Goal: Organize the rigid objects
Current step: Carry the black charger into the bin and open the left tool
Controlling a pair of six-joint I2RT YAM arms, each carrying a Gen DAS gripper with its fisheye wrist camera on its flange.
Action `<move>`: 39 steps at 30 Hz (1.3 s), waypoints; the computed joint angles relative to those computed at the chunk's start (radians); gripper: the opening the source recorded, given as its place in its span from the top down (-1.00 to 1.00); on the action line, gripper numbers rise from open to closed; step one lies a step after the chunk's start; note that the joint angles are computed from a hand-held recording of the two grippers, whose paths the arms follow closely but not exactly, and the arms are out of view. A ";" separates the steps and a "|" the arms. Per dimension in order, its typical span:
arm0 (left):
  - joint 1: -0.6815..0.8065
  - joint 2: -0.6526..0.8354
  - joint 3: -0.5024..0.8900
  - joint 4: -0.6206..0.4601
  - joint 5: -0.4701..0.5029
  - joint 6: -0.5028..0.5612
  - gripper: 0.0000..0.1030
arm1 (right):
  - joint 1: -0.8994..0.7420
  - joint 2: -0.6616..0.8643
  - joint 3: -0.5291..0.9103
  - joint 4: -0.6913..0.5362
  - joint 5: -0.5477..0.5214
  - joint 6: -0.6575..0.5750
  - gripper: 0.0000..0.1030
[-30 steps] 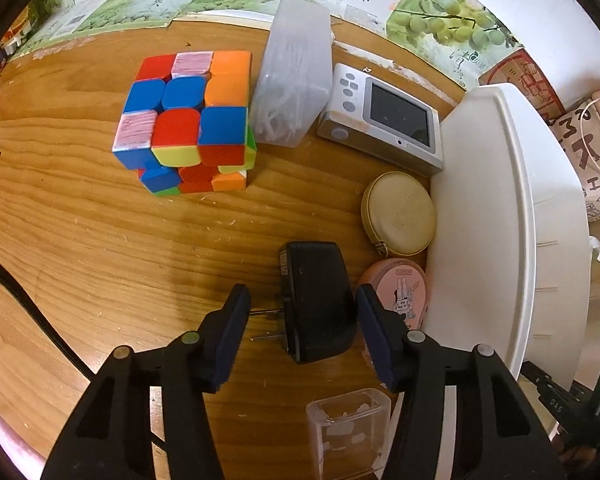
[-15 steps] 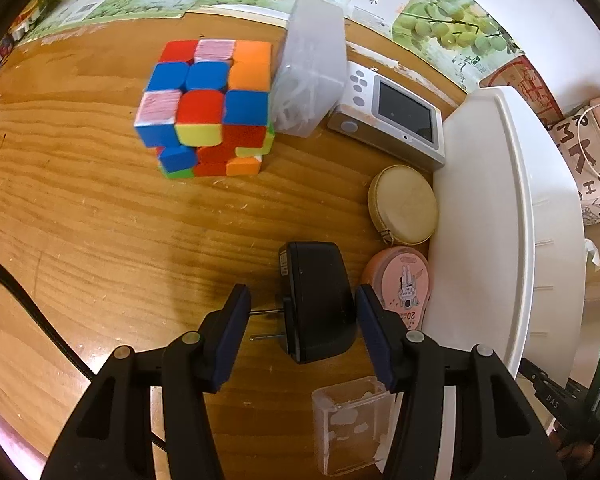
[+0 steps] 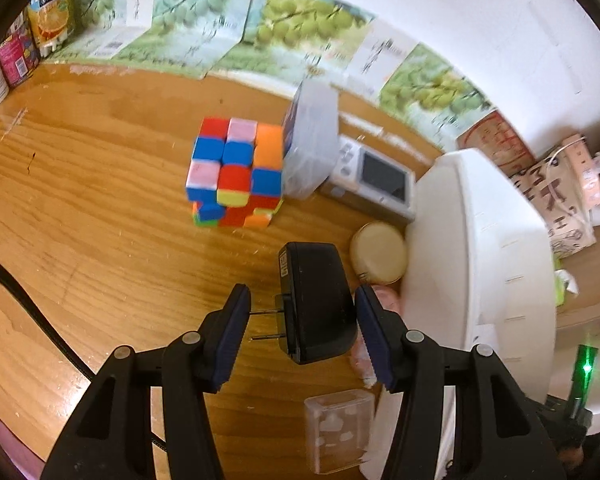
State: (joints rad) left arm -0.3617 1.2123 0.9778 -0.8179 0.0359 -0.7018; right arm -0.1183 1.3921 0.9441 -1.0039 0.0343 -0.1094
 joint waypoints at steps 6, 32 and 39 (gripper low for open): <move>-0.037 -0.028 0.019 0.036 -0.031 -0.011 -0.12 | 0.006 -0.006 -0.001 -0.003 0.000 -0.007 0.77; -0.317 0.022 0.259 0.015 -0.100 0.080 -0.12 | -0.044 -0.017 -0.016 0.005 -0.042 -0.051 0.77; -0.422 0.105 0.329 -0.001 -0.088 0.135 -0.12 | -0.063 -0.022 -0.024 0.009 -0.055 -0.066 0.77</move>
